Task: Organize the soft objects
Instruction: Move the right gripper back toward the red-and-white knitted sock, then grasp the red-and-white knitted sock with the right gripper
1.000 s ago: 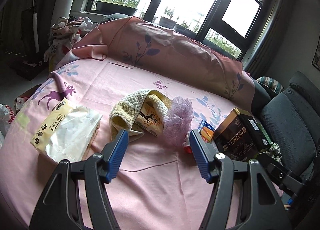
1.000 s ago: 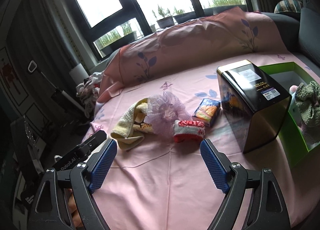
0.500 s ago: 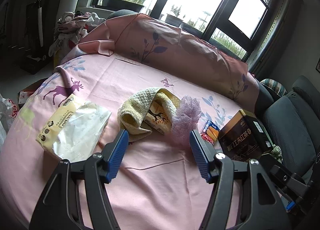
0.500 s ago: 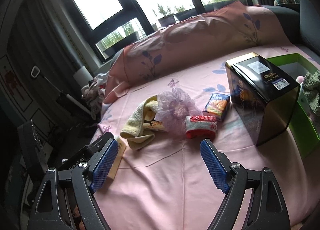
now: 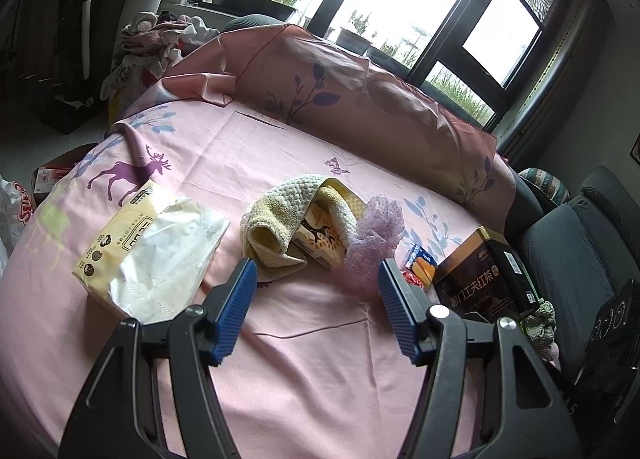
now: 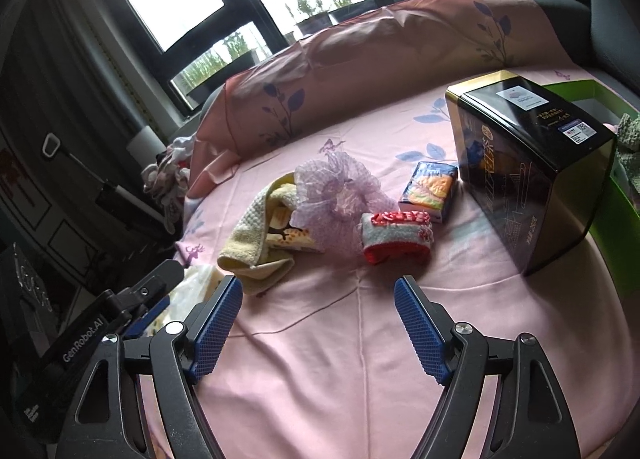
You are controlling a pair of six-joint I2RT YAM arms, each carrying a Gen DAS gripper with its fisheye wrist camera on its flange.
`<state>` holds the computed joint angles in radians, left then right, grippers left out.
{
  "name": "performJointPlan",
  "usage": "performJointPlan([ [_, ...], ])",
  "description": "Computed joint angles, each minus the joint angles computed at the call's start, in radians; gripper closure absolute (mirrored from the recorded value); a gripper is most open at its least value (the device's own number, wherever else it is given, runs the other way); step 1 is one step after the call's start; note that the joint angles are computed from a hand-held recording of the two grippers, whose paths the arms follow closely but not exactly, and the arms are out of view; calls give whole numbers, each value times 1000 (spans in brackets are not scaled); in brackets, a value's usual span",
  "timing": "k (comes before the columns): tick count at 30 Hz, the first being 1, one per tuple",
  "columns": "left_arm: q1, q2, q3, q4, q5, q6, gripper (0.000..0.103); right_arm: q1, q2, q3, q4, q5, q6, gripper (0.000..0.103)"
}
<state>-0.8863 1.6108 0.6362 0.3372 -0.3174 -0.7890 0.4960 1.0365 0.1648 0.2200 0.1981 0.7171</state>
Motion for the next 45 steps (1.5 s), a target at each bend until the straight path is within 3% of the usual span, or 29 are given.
performJointPlan([
  [4,3,7,8,-14,-1,2,42,-22,78,28,-17,47,-19,29],
  [12,28,7,4,-23,38,-4,42,-185,147,101,-61,-54,-134,29],
  [19,15,54,67,-123,8,0,42,-236,479,304,-51,-123,-206,29],
  [24,10,70,86,-155,-8,2,42,-178,681,453,-94,67,-250,29],
  [26,11,79,98,-173,-12,-2,42,-193,738,488,-93,44,-272,31],
  [27,11,82,104,-184,-17,-3,42,-205,759,500,-96,27,-276,40],
  [28,12,85,107,-190,-20,-4,42,-208,774,506,-95,34,-283,42],
  [31,13,90,113,-193,-14,-6,42,-218,745,444,-10,15,-322,50],
  [34,10,99,125,-207,-9,-6,42,-200,661,386,-32,-1,-333,55],
  [39,0,113,143,-231,-19,-4,41,-110,466,244,-46,-65,-386,55],
  [43,-1,128,160,-254,-4,-3,41,-68,493,266,-151,-113,-402,54],
  [45,-3,140,173,-269,0,-1,41,-64,496,256,-132,-111,-413,47],
])
